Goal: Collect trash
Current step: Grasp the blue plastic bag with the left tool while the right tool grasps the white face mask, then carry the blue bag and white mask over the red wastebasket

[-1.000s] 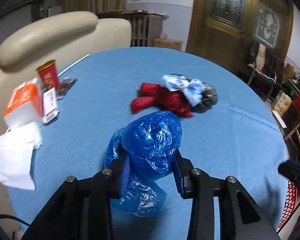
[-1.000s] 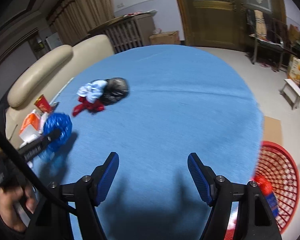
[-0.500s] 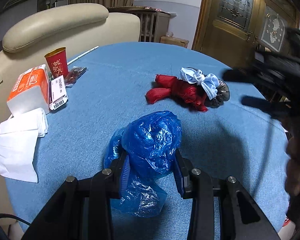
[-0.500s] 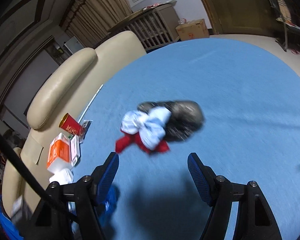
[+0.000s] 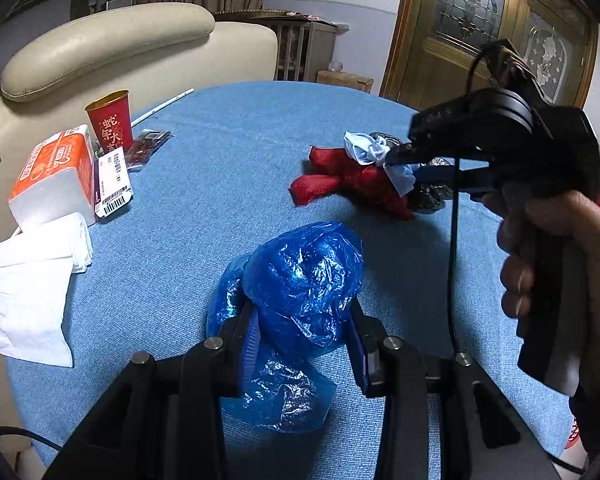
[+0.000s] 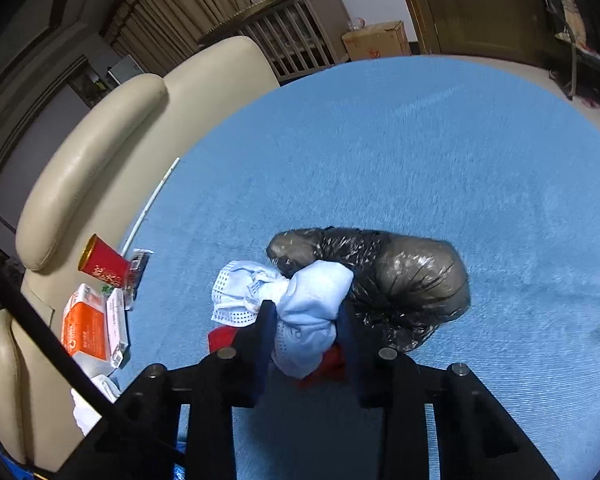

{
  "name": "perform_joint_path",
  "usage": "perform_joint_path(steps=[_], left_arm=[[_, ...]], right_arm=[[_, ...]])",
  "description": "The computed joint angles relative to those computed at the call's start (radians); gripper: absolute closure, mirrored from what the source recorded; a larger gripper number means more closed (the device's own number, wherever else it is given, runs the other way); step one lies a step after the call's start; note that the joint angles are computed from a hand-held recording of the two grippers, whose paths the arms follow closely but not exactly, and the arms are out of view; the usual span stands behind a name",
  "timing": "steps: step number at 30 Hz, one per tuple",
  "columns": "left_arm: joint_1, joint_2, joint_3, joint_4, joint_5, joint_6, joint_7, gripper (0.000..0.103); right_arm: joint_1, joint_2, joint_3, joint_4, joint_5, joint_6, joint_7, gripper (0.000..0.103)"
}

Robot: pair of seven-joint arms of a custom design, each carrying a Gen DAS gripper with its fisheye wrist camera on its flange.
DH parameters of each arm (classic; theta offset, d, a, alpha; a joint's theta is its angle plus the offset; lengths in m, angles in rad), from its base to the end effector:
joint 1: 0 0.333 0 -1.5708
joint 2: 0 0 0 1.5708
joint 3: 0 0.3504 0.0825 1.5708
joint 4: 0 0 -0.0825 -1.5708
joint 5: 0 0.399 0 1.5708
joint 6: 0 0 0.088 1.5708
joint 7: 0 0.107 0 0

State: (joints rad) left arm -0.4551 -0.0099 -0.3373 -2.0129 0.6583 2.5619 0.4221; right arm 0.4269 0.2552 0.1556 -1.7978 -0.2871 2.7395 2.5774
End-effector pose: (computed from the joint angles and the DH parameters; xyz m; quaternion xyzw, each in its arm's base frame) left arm 0.4185 -0.4385 0.5447 -0.6260 0.6926 -0.3013 0.1941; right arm 0.5798 0.3826 0.5132 -0.5871 0.7321 -0.0767 0.3370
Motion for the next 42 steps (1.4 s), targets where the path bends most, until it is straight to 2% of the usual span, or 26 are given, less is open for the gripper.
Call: perform_joint_path(steps=[3, 10, 19, 24, 34, 42], left_arm=[[-0.001, -0.002, -0.001, 0.001, 0.000, -0.006, -0.004, 0.063], [-0.008, -0.013, -0.009, 0.007, 0.019, -0.039, -0.030, 0.063], [-0.040, -0.001, -0.029, 0.046, 0.027, -0.081, -0.016, 0.063], [-0.062, 0.014, -0.036, 0.075, 0.021, -0.102, 0.008, 0.063], [-0.101, 0.047, -0.046, 0.131, 0.027, -0.133, 0.037, 0.063], [-0.129, 0.071, -0.049, 0.168, 0.034, -0.147, 0.055, 0.063]], right_arm=[[0.003, -0.027, -0.007, -0.046, -0.014, 0.043, 0.023, 0.077], [0.005, -0.166, -0.022, -0.221, -0.085, 0.118, 0.110, 0.077], [-0.009, -0.372, -0.008, -0.466, -0.174, 0.189, 0.265, 0.077], [-0.013, -0.471, -0.005, -0.591, -0.165, 0.226, 0.324, 0.077], [-0.030, -0.647, 0.008, -0.765, -0.176, 0.246, 0.433, 0.077], [-0.037, -0.749, 0.019, -0.837, -0.185, 0.210, 0.477, 0.077]])
